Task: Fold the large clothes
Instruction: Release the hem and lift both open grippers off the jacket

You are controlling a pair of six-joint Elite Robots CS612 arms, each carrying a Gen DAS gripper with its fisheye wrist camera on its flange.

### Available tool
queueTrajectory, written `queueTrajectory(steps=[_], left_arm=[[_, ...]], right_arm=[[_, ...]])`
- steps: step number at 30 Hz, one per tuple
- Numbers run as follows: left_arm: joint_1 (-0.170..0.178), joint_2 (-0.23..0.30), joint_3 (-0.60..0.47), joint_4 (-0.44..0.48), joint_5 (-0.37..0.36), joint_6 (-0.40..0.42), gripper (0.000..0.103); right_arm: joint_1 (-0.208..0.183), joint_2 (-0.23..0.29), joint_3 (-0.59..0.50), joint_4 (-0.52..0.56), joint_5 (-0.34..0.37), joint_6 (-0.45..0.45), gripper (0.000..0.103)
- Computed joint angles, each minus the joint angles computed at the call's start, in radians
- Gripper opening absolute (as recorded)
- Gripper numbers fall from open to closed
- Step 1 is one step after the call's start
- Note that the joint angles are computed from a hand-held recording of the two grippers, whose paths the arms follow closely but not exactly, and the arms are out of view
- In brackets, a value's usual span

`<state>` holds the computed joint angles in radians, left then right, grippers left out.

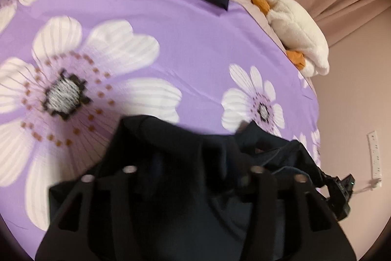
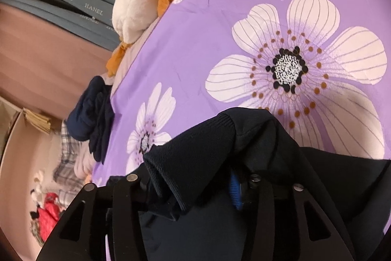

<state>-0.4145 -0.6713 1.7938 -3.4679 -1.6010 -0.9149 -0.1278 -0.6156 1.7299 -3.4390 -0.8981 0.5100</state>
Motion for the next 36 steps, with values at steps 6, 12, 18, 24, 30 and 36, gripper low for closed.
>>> queueTrajectory(steps=[6,12,18,24,30,36], left_arm=[[0.001,-0.021,0.030,-0.008,0.073,0.010,0.067],[-0.012,-0.046,0.065,-0.008,0.159,0.071,0.072],[-0.031,-0.078,0.122,0.006,0.222,0.108,0.073],[-0.064,-0.113,0.212,-0.050,0.288,0.110,0.072],[-0.126,-0.133,0.281,-0.039,0.308,0.170,0.071],[-0.180,-0.130,0.326,-0.076,0.338,0.171,0.071]], right_arm=[[-0.009,0.006,-0.008,-0.047,-0.005,0.075,0.063],[-0.019,-0.016,0.017,-0.134,-0.125,0.119,0.067],[-0.025,-0.060,0.088,-0.180,-0.184,0.003,0.067],[0.003,-0.127,0.192,-0.181,-0.274,-0.332,0.067],[0.037,-0.165,0.286,-0.168,-0.356,-0.602,0.067],[0.047,-0.168,0.338,-0.163,-0.364,-0.712,0.067]])
